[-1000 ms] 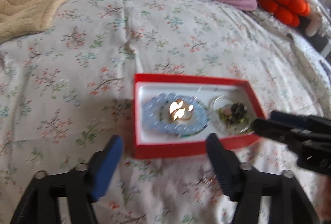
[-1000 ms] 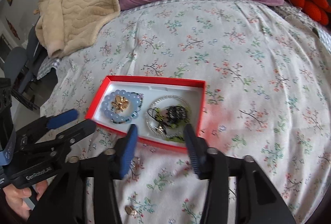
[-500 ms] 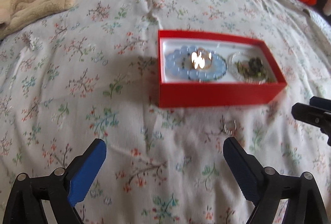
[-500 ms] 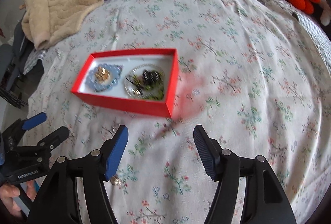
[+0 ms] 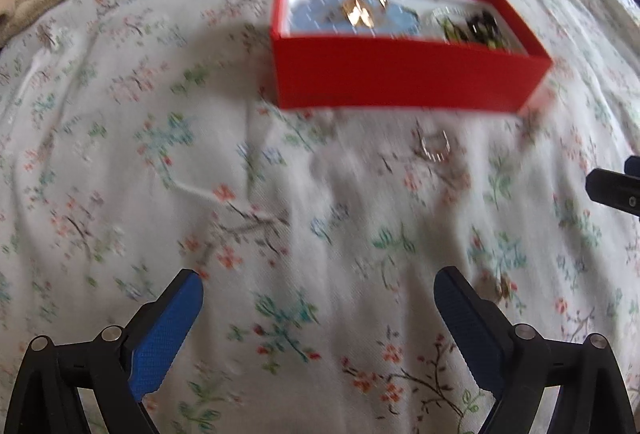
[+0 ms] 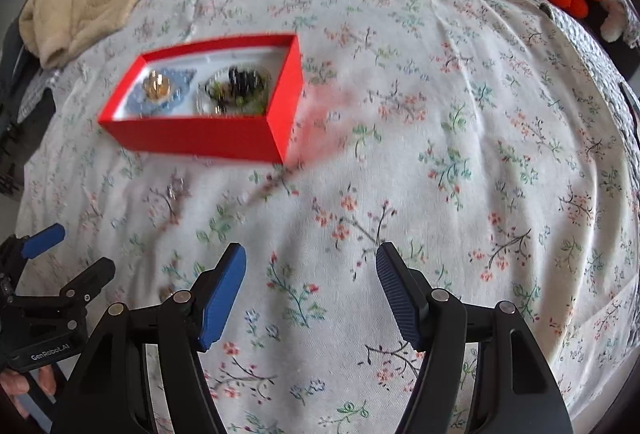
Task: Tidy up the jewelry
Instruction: 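Move the left tool to the crystal-studded ring and grasp it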
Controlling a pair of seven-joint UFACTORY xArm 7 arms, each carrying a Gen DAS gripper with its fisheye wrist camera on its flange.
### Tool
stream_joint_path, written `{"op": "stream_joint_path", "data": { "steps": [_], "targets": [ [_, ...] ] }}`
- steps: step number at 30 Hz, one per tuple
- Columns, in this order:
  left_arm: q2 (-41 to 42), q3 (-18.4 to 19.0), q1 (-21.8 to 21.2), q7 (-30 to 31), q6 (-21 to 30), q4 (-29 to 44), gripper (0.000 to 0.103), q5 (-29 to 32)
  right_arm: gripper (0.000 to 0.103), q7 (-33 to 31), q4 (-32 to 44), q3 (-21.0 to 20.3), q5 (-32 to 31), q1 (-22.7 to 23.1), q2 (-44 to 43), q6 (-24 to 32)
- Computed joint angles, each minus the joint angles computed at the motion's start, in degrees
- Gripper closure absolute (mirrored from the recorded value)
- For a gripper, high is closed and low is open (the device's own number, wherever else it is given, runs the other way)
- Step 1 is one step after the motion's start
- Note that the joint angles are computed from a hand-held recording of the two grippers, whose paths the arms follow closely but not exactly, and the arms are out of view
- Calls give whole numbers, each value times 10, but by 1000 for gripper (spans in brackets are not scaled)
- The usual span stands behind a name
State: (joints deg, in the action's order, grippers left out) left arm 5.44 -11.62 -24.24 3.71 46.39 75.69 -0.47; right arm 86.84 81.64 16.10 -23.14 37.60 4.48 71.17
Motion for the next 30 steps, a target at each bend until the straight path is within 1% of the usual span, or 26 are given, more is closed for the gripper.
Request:
{"op": "stream_joint_path", "data": {
  "steps": [5, 7, 10, 12, 14, 17, 19, 20, 21, 22, 25, 26, 30],
  "targets": [
    [-14, -5, -2, 22, -15, -33, 7, -16, 32, -13, -10, 2, 7, 5, 2, 14],
    [-26, -6, -1, 41, -28, -49, 7, -38, 32, -14, -21, 3, 12, 4, -4, 11],
    [-39, -8, -1, 67, -34, -63, 7, -71, 32, -15, -32, 4, 16, 3, -11, 9],
    [-44, -11, -3, 91, -26, -65, 7, -100, 32, -18, -35, 6, 18, 1, -12, 9],
    [-46, -12, -6, 115, -17, -65, 10, -132, 32, -20, -37, 6, 21, 0, -13, 9],
    [-47, -15, -11, 141, -8, -62, 20, -165, 32, -23, -41, 6, 26, -3, -15, 5],
    [-47, -17, -14, 156, -6, -62, 33, -181, 32, -23, -43, 7, 28, -4, -15, 3],
    [-46, -18, -16, 167, -4, -60, 37, -193, 32, -24, -43, 7, 28, -4, -15, 2],
    [-46, -19, -18, 175, -2, -60, 47, -203, 32, -25, -44, 7, 29, -5, -16, 2],
    [-44, -20, -19, 187, 4, -57, 51, -214, 32, -26, -43, 7, 28, -5, -16, 2],
    [-33, -22, -23, 205, 6, -48, 55, -226, 32, -27, -45, 7, 30, -6, -16, 0],
    [-28, -23, -25, 200, 5, -44, 56, -219, 32, -28, -44, 7, 31, -7, -16, 0],
    [-16, -25, -29, 185, -5, -40, 64, -197, 32, -27, -51, 7, 35, -8, -21, -5]
  ]
}}
